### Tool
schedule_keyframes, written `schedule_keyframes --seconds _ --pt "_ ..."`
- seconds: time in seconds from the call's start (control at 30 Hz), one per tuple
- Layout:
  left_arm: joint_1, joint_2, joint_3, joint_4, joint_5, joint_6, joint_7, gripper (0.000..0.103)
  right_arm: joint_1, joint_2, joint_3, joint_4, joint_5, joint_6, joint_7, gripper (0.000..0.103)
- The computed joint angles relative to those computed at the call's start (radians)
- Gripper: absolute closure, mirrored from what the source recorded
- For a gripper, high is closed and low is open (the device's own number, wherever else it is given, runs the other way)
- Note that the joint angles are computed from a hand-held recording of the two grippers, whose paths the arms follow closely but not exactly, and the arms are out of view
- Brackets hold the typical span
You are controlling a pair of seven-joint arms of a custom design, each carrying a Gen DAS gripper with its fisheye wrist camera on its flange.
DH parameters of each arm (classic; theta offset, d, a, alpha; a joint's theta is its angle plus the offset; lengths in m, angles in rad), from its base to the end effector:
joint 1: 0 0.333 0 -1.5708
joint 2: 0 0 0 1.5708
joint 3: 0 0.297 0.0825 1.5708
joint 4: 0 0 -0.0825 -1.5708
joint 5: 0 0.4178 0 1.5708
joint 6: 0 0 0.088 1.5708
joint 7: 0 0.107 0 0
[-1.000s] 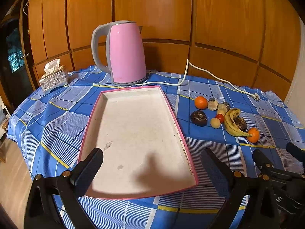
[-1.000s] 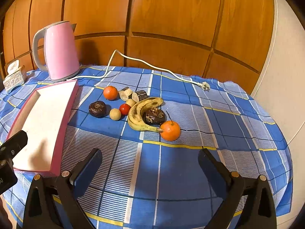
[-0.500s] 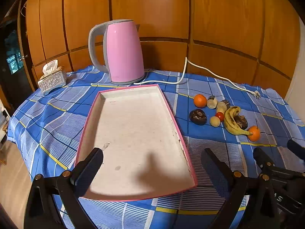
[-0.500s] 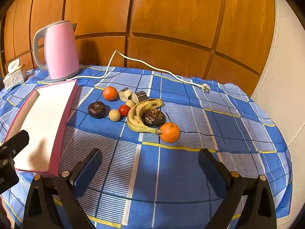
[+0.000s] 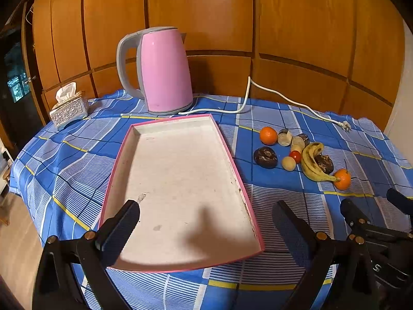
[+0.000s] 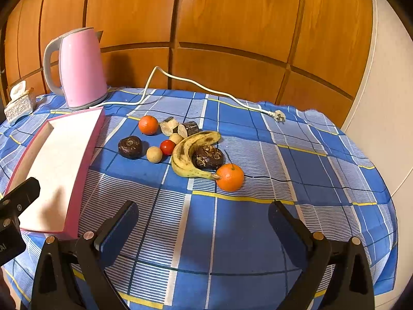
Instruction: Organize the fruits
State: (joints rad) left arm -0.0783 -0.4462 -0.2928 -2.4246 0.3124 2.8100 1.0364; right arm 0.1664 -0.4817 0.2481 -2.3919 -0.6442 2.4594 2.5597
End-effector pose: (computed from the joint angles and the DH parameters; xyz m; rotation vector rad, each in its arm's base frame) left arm 0.4606 -0.2065 0.5257 -1.6191 1.8201 -0.8198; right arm 0.4456 0.2054 0.5202 -1.6515 1.9548 -0.9212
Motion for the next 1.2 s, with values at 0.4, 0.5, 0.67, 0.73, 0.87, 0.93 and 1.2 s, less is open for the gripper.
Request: schedule_keyframes --seconds 0.4,0.5,0.67,0.73,0.87,0.93,1.2 --pt "-0.015 0.011 0.005 0.009 -0.003 -0.012 0.014 0.0 0.0 -0.002 -0.006 -0.01 0.009 0.013 0.001 0.001" --pt "-0.031 0.018 0.018 0.012 -0.022 -0.012 0.036 0.0 0.002 0.002 -0.014 -0.014 0.025 0.018 -0.007 0.001" --pt "-0.163 0.041 0.139 0.008 -0.192 0.038 0.215 0.0 0.0 0.0 -0.022 -0.025 0.046 0.022 -0.017 0.001" --pt "-0.267 0.059 0.231 0.034 -0.346 0.013 0.373 0.0 -0.002 -0.001 -0.027 -0.03 0.056 0.025 -0.023 0.001" --pt "-0.28 0.095 0.235 0.09 -0.446 -0.002 0.501 0.0 0.001 -0.004 -0.045 -0.047 0.094 0.024 -0.051 0.001" --pt "-0.264 0.126 0.216 0.131 -0.461 -0.024 0.544 0.0 0.001 -0.009 -0.051 -0.059 0.116 0.021 -0.061 0.001" --pt "-0.231 0.238 0.195 0.295 -0.624 -0.178 0.721 0.021 -0.009 -0.031 -0.063 -0.102 0.178 0.036 -0.093 0.001"
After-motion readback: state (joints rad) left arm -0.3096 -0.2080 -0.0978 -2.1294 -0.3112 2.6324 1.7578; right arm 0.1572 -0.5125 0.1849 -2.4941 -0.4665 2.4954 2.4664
